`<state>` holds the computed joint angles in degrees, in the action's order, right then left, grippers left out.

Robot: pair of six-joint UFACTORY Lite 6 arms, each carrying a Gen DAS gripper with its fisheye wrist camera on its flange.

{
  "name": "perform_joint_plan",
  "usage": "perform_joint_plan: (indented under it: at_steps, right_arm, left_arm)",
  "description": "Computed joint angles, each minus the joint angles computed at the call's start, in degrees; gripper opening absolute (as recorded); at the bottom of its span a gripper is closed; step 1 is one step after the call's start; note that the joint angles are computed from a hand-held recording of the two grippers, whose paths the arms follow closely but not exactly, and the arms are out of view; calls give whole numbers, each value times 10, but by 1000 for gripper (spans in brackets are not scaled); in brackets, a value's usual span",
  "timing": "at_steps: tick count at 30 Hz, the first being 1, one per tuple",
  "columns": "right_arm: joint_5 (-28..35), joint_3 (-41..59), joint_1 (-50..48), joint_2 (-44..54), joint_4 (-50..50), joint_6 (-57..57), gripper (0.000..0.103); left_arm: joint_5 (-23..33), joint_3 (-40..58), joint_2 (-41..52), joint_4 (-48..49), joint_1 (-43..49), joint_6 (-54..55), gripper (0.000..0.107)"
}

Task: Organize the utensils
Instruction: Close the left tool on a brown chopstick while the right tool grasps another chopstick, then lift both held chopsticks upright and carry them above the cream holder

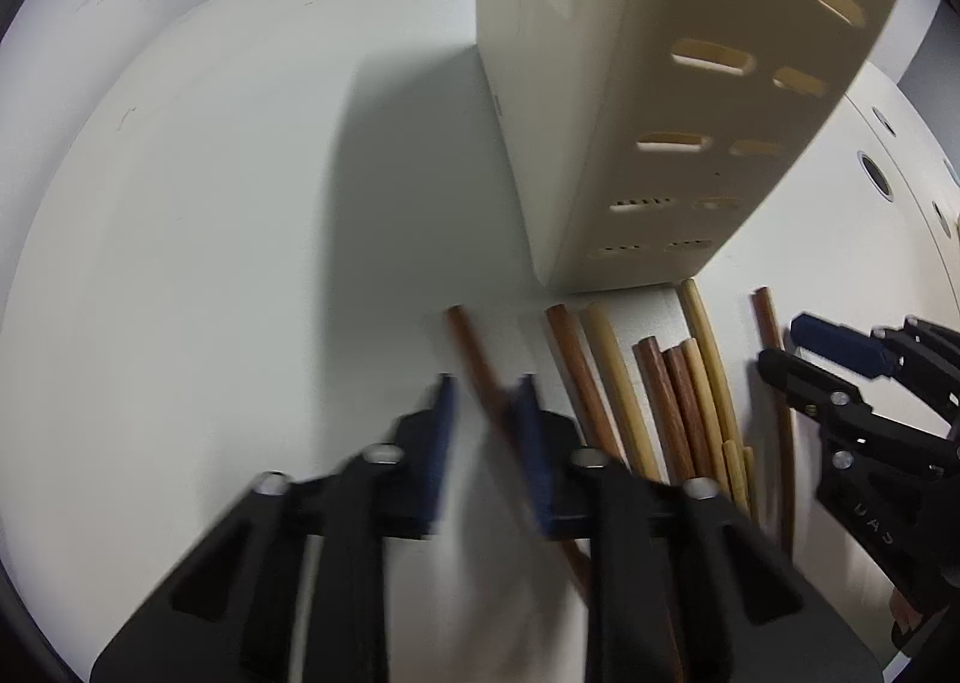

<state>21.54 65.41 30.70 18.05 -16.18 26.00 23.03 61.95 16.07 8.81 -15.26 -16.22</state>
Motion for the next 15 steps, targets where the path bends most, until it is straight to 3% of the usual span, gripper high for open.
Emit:
perform_joint_plan:
  at_steps: [6, 8, 15]
  right_arm:
    - [-22, -21, -8, -21, 67, -59, 8]
    - [-33, -41, -3, -43, 43, -30, 8]
    - [-69, -150, 0, -214, 36, 3, 8]
  left_arm:
    - [13, 19, 3, -19, 4, 23, 6]
    - [8, -2, -23, -39, 14, 52, 6]
    - [19, -12, -123, -161, 38, 154, 6]
